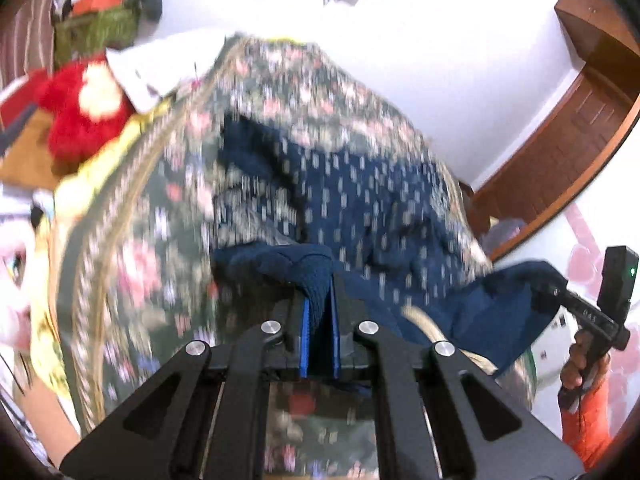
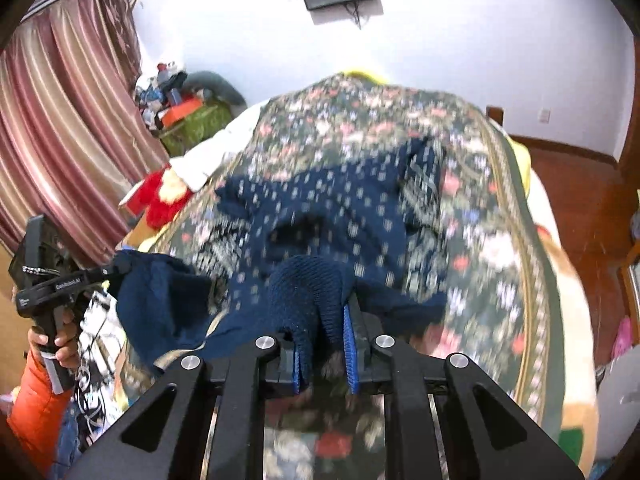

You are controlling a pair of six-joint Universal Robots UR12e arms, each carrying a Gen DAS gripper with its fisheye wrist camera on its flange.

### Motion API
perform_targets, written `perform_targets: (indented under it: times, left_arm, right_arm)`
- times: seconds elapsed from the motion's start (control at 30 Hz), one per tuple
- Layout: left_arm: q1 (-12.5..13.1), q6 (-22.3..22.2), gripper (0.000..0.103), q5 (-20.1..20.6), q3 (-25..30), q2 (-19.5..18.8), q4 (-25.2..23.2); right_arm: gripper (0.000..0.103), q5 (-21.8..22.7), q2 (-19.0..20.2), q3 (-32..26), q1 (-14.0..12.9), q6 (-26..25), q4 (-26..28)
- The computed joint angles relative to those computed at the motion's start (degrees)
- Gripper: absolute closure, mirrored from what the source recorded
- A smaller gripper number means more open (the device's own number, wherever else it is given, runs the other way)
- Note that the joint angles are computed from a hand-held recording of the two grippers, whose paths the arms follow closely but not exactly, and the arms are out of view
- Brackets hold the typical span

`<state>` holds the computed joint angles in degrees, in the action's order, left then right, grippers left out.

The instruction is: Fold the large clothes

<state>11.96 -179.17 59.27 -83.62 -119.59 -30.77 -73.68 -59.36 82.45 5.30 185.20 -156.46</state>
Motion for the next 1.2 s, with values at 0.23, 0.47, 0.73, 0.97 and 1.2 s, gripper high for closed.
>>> perform_targets:
  times: [0.23, 0.47, 0.73, 0.97, 1.2]
  left_arm:
    - [-2.2, -5.2, 0.096, 7.2, 12.9, -7.1, 0.8]
    - [-4.2, -7.8, 0.096, 15.5, 28.8, -17.3, -5.1]
    - [-5.6, -7.7, 0.096, 21.6, 46.6, -29.6, -17.0]
    - [-5.8, -5.0, 0.093, 23.3, 51.8, -33.8, -21.0]
    - [-5.4, -5.2, 0.089, 22.6, 57.3, -35.5, -27.5]
  right_arm:
    - [0.09, -5.2, 6.1, -10.8, -0.1, 2.0, 0.1]
    - [0.09, -10.0, 17.5, -29.8, 0.2, 3.0, 9.6]
    - [0.089, -13.3, 31.0, -50.9, 0.3, 2.4, 23.6]
    - [0.087, -16.8, 34.3, -54.1, 0.5, -2.2, 24.4]
    - [0.012, -28.4, 30.4, -47.1, 1.3, -7.8, 15.2]
